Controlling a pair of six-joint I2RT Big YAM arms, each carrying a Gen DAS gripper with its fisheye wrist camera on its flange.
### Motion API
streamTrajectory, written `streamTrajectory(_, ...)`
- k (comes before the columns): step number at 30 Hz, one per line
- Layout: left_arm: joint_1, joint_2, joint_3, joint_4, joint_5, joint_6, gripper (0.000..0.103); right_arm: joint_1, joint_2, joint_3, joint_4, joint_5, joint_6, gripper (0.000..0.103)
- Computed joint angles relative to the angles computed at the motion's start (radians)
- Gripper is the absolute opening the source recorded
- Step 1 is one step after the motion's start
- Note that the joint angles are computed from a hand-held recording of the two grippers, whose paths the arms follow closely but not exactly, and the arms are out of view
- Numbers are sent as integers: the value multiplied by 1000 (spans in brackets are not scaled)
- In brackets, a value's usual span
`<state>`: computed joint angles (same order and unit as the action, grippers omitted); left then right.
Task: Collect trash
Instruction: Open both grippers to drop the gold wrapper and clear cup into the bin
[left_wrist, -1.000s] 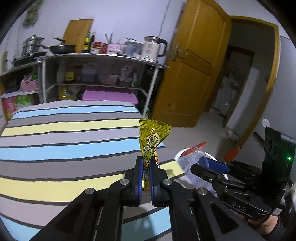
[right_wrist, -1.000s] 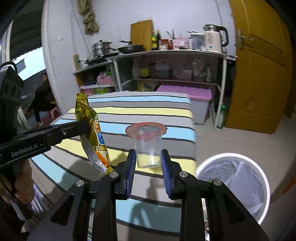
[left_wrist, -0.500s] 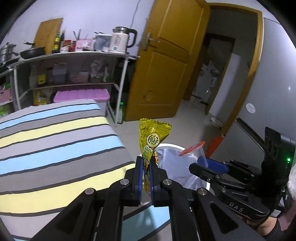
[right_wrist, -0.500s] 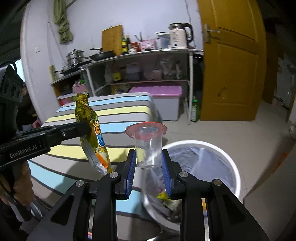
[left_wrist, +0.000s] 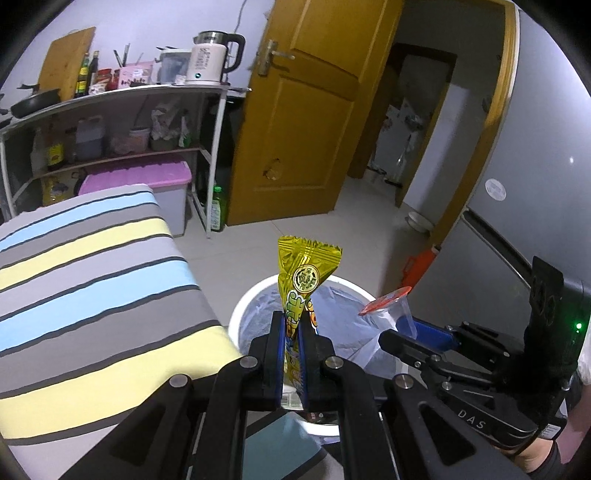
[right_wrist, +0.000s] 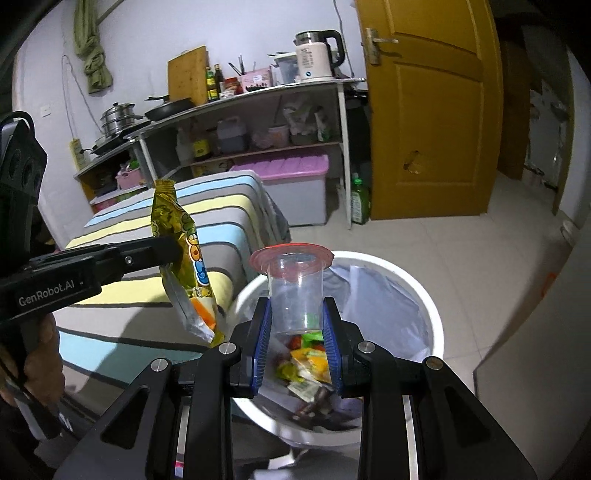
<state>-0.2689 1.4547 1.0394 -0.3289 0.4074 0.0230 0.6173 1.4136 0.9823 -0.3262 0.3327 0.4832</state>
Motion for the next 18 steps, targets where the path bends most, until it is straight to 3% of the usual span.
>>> streamTrajectory(7, -19, 58, 39, -14, -6, 18, 6, -22, 3, -13, -4, -6, 12, 29)
streamTrajectory(18, -16, 90, 48, -21, 8, 25, 24, -13, 15, -4, -14, 27, 10, 30)
